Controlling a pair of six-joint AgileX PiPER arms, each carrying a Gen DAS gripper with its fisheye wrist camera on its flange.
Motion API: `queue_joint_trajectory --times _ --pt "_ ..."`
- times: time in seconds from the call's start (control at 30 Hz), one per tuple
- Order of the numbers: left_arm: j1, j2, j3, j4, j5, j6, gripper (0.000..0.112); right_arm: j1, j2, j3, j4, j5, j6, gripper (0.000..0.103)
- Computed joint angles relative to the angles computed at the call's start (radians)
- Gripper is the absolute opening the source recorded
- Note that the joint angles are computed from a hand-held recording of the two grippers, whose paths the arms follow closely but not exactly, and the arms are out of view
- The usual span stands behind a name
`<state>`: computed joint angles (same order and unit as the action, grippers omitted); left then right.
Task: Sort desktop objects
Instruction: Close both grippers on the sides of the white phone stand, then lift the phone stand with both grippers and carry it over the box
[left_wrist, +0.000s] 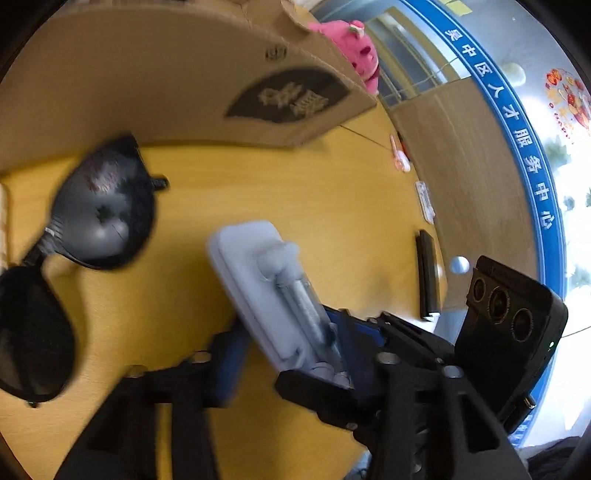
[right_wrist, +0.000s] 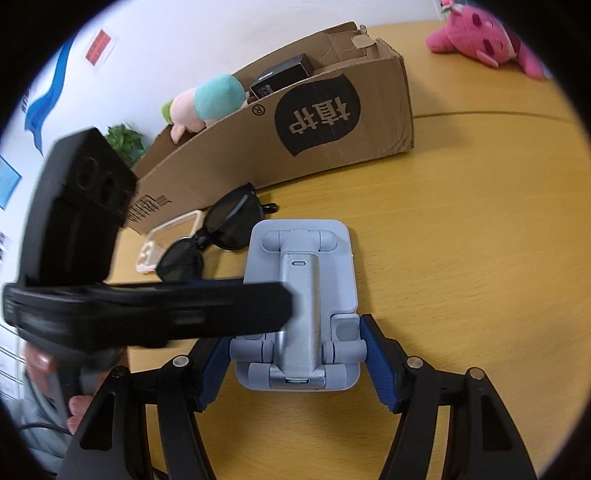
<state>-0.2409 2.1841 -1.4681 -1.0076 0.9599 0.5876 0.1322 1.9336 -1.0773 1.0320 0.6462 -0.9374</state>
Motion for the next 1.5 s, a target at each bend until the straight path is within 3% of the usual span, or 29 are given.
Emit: queue_joint_trajectory --times 0.87,1.1,1.23,1.5 --pt "0.022 -0.121 0.076 -0.009 -0.041 0.101 0.039 0.178 -0.110 -0.003 -0.348 -0.198 0.282 0.065" --pt "0.078 -0.173 -0.025 0.029 0.001 0.095 0.039 0.212 -0.129 -0.123 -0.447 -0.198 0.344 0.065" --pt "0.113 -0.187 -0.111 0.054 0.034 0.081 0.039 0.213 -0.106 -0.239 -0.426 -0.155 0.335 0.065" --pt "0.192 -0.168 -0.323 0.115 0.109 0.023 0.038 0.270 -0.038 -0.488 -0.526 -0.097 0.431 0.065"
